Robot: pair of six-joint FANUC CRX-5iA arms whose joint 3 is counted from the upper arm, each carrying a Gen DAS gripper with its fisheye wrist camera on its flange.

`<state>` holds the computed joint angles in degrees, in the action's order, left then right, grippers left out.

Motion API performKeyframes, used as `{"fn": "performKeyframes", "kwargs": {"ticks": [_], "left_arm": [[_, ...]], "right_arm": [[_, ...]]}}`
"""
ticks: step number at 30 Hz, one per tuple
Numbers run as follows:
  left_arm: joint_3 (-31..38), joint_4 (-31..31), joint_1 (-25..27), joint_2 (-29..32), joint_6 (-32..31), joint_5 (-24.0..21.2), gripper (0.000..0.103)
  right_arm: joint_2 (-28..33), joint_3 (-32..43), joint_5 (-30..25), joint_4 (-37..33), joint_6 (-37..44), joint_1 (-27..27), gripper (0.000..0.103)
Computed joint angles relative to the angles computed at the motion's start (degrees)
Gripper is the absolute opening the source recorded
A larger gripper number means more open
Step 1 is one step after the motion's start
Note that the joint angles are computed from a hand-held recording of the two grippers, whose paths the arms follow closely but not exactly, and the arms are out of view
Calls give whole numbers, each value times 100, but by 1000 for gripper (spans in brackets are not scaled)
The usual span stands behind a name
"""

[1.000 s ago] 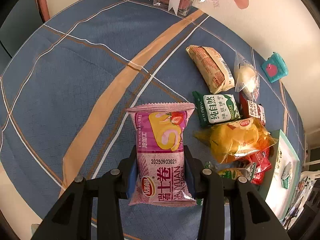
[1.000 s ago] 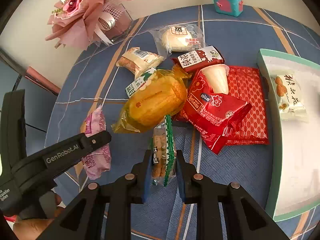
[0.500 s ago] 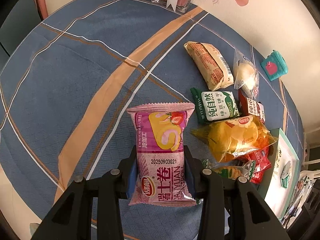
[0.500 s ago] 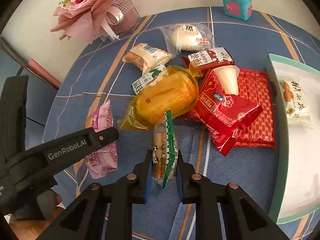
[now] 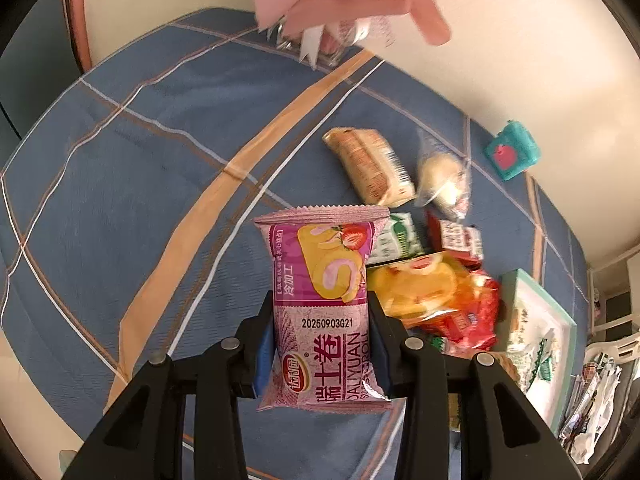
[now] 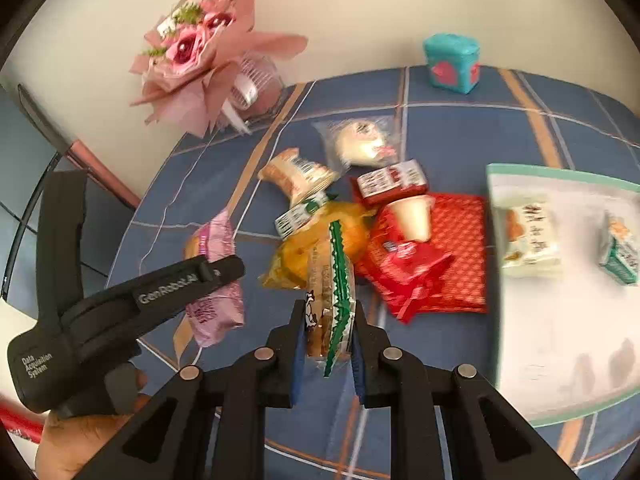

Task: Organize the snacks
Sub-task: 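Lift and carry both held packs over the white tray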

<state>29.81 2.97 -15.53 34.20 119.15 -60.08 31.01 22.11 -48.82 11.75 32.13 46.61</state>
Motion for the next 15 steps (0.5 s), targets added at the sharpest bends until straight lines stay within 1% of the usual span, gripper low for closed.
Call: {"fn": "performKeyframes", "kwargs": {"ticks": [5,8,15], "left_arm": [[-17,-15,-110,-112,14,114,42],[125,-40,-249,-49,15,117,42],[605,-149,-656,209,-163,-93,42]], "right_arm": [[-383,-469,56,269,-252,-77,21],[-610,-770,51,411,-456,-163,21],[-1073,-1414,-158,611,-1032,-417,21]]}}
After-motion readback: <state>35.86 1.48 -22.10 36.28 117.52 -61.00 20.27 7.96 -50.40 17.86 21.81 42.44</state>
